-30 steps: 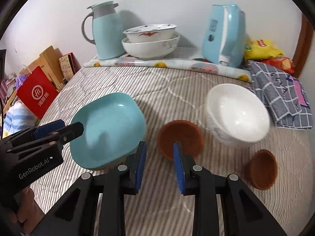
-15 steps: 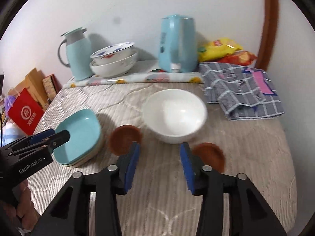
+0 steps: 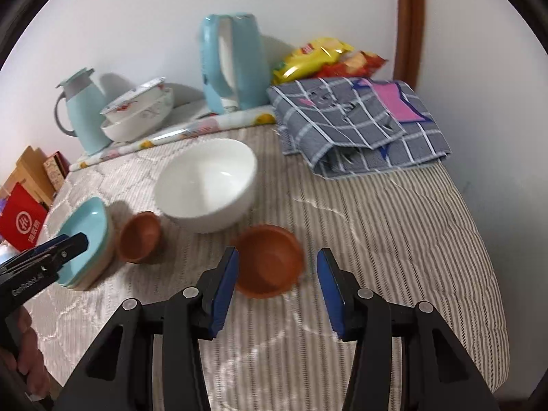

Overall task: Organize plates and bowls
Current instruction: 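Grasp a brown clay dish with the left gripper while the right gripper grasps another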

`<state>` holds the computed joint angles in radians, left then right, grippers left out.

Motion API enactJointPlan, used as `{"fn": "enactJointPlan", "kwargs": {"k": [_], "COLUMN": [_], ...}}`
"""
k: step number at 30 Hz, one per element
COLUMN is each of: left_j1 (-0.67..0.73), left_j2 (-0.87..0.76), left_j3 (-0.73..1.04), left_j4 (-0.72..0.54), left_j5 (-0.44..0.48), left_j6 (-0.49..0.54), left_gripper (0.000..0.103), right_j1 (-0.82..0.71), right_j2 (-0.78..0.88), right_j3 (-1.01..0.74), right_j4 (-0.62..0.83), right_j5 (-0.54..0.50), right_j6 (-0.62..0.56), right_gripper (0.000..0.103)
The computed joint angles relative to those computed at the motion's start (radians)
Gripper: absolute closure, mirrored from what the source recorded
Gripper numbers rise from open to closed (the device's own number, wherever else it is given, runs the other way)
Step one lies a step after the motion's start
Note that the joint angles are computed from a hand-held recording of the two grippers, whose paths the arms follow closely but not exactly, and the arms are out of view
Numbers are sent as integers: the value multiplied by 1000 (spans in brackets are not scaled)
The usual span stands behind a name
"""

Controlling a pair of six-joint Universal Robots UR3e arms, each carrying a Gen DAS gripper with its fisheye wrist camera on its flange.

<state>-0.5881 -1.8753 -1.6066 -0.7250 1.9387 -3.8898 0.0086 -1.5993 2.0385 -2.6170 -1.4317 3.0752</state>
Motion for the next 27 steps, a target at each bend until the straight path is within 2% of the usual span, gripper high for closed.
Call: {"fn": "enactJointPlan", "kwargs": {"k": [9, 27], "left_j1": [-16, 45], "left_j2": [-109, -224], "left_j3": [93, 162], "left_j4": [-14, -5], "left_j5": [-23, -99], "left_j6": [-16, -9], "left_gripper": [58, 58], "right_j1": [-66, -49], "right_j2": [42, 212], "right_j3": [24, -63], "right_j4": [-30, -45], "right_j5": [28, 37], "right_j6": [-45, -47], "right_gripper": [56, 56]}}
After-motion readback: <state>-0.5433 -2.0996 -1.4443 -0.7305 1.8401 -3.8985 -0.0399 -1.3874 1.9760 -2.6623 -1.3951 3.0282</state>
